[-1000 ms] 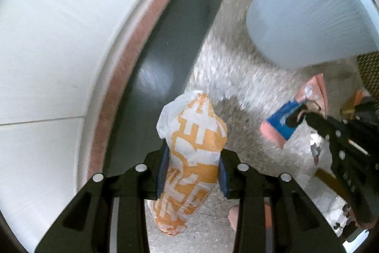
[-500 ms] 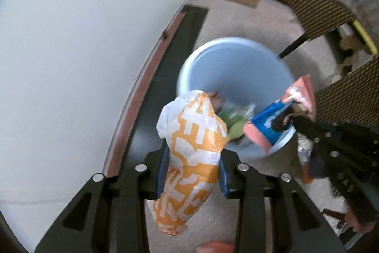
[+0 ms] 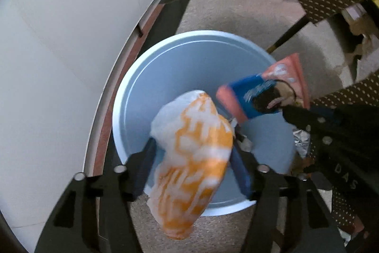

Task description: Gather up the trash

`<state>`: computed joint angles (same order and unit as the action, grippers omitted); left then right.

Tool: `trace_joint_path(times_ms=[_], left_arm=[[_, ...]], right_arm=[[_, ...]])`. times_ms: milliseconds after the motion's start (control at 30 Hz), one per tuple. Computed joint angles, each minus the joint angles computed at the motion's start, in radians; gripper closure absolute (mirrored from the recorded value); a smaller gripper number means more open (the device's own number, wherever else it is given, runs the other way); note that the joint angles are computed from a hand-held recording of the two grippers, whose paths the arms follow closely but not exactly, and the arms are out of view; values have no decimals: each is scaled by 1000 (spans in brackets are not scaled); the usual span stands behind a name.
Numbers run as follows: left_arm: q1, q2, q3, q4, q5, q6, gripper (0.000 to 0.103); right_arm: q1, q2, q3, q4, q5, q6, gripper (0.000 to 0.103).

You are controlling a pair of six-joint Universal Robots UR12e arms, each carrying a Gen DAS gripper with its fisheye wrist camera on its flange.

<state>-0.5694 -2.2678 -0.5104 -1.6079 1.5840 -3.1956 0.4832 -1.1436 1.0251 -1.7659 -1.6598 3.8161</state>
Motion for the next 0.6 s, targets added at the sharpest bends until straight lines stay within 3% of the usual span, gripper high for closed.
trace_joint_path(times_ms=[33, 67, 233, 367, 600], left_arm=[[2, 5, -10, 6, 5, -16, 40], [5, 7, -13, 8, 11, -25, 40], [12, 26, -33, 9, 32, -49, 38], [11, 54, -55, 28, 36, -76, 38], [-19, 130, -84, 69, 97, -141, 34]], right_arm=[[1, 4, -7, 17, -13, 5, 57], [4, 2, -4, 17, -31, 12, 46], [6, -12, 3, 21, -16, 19, 46], [18, -24, -19, 75, -33, 18, 46], [80, -63, -89, 92, -129, -1, 46]])
